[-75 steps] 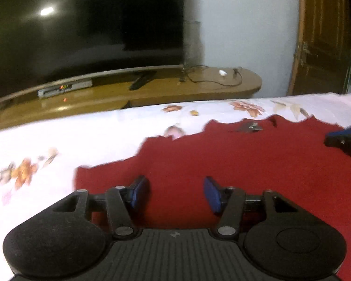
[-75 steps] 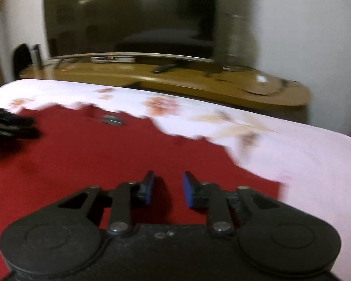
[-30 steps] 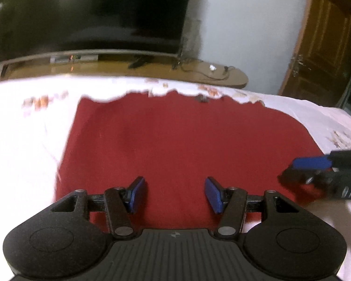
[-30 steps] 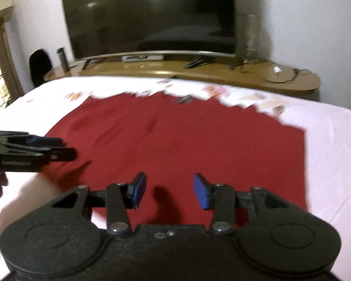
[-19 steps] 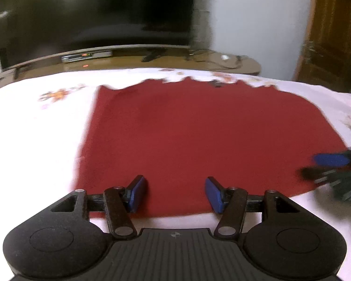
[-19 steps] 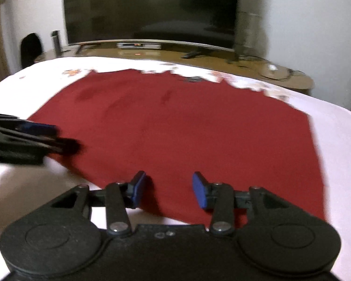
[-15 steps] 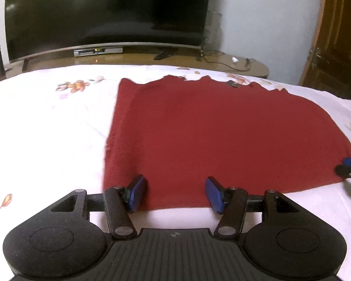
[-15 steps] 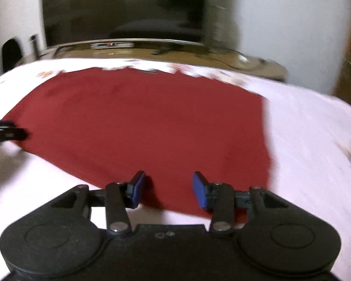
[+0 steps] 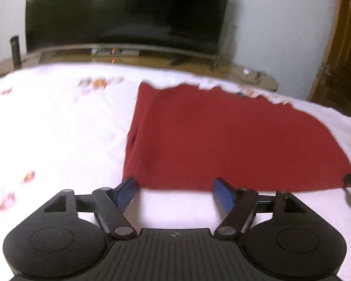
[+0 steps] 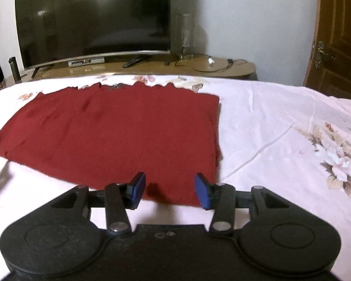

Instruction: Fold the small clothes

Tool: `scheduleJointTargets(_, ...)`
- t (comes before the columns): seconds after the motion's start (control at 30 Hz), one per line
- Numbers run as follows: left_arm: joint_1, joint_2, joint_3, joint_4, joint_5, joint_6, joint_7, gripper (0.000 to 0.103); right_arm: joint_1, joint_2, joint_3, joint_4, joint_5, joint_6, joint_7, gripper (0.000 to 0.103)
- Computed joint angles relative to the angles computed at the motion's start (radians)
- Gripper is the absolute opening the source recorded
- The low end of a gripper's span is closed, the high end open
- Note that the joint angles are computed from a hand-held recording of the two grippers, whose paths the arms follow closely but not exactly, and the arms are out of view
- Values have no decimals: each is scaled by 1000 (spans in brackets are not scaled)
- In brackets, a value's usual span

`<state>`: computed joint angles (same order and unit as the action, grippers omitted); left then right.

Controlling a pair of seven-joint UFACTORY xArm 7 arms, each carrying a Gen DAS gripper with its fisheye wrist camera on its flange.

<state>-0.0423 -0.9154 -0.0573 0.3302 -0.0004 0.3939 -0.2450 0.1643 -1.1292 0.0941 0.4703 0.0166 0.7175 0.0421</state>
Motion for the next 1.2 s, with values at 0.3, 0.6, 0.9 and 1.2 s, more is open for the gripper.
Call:
scheduleJointTargets(0.3,2,-37,-14,-10,-6,60,-60,73,-8,22,37,10,-15,8,72,45)
scheduleJointTargets(0.6,-20,-107,-9,-38,-27,99,-115,73,30,-61,42,-6,17,42,118,46)
scheduleJointTargets(0.9,-60,-101,43,-41,-102,68,-145,73,59,-24,61,11,26,8,157,65)
scheduleJointTargets(1.2,-192,-90,225,-142,-377,-173,-267,72,78,-10,50,11,33,-5,159,65)
